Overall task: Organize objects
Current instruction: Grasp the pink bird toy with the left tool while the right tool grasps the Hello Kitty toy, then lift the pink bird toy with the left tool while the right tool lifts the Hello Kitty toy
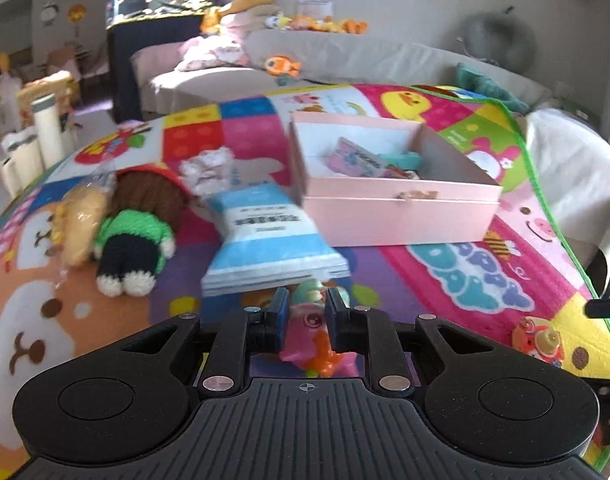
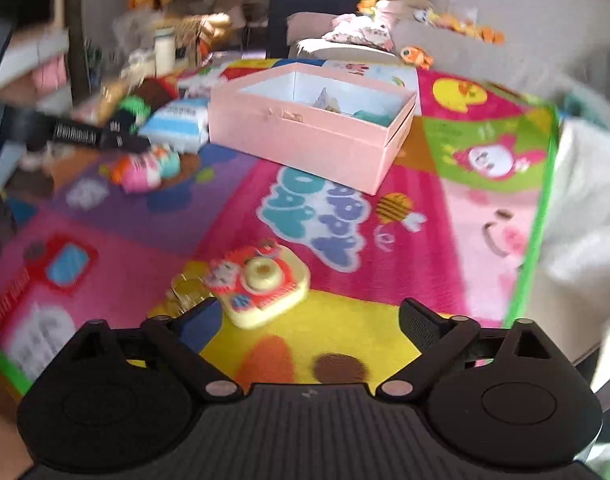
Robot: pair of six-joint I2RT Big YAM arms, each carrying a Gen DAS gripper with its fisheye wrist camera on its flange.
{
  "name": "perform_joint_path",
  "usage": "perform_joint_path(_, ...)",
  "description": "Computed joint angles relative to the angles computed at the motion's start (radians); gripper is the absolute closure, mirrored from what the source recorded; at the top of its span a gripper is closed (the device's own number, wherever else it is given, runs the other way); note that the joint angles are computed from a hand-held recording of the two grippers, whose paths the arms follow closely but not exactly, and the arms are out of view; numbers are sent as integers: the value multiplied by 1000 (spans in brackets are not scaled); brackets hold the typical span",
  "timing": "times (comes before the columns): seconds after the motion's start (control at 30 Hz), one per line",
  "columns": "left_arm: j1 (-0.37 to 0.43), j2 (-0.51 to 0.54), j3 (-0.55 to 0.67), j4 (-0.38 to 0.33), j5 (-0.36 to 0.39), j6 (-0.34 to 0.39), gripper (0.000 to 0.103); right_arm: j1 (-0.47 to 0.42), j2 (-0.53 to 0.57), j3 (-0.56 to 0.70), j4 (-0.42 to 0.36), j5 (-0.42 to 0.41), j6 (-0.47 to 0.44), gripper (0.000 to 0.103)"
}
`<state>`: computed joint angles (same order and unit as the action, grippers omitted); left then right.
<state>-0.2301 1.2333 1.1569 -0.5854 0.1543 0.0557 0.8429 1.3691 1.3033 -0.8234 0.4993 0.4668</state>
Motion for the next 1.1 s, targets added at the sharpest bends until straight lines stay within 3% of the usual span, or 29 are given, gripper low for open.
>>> perform_joint_path(0.13, -19, 39, 31, -36, -12, 52, 58, -23, 17, -12, 56, -86, 94, 0)
perform_joint_path(0.3, -18, 66, 48, -43, -19, 22, 53, 13, 44, -18, 99, -1, 128, 0)
perform_joint_path(0.4, -18, 48, 23, -23, -23, 48, 53, 5, 43, -15, 95, -20, 128, 0)
perform_joint_path(0.57, -10, 9, -4, -38, -7, 123, 53, -25, -9, -54, 142, -132, 17, 0)
perform_joint_path(0.7, 7, 4, -14, -29, 30, 128, 53, -10, -41, -67, 141, -95, -113, 1)
perform_joint_path(0.77, 7, 9, -11, -26, 32, 111, 54, -2, -34, -55, 116, -80, -176, 13)
perform_joint_path(0.87, 3, 7, -14, -19, 27, 111, 55, -7, -18, -42, 94, -103, -208, 20)
perform_joint_path(1.0, 12, -5, -25, -18, 53, 115, 56, -35, 1, -44, 142, -140, -189, 23)
perform_joint_path(1.1, 18, -25, -35, -30, 70, 128, 57, -55, 20, -25, 155, -189, -157, 43)
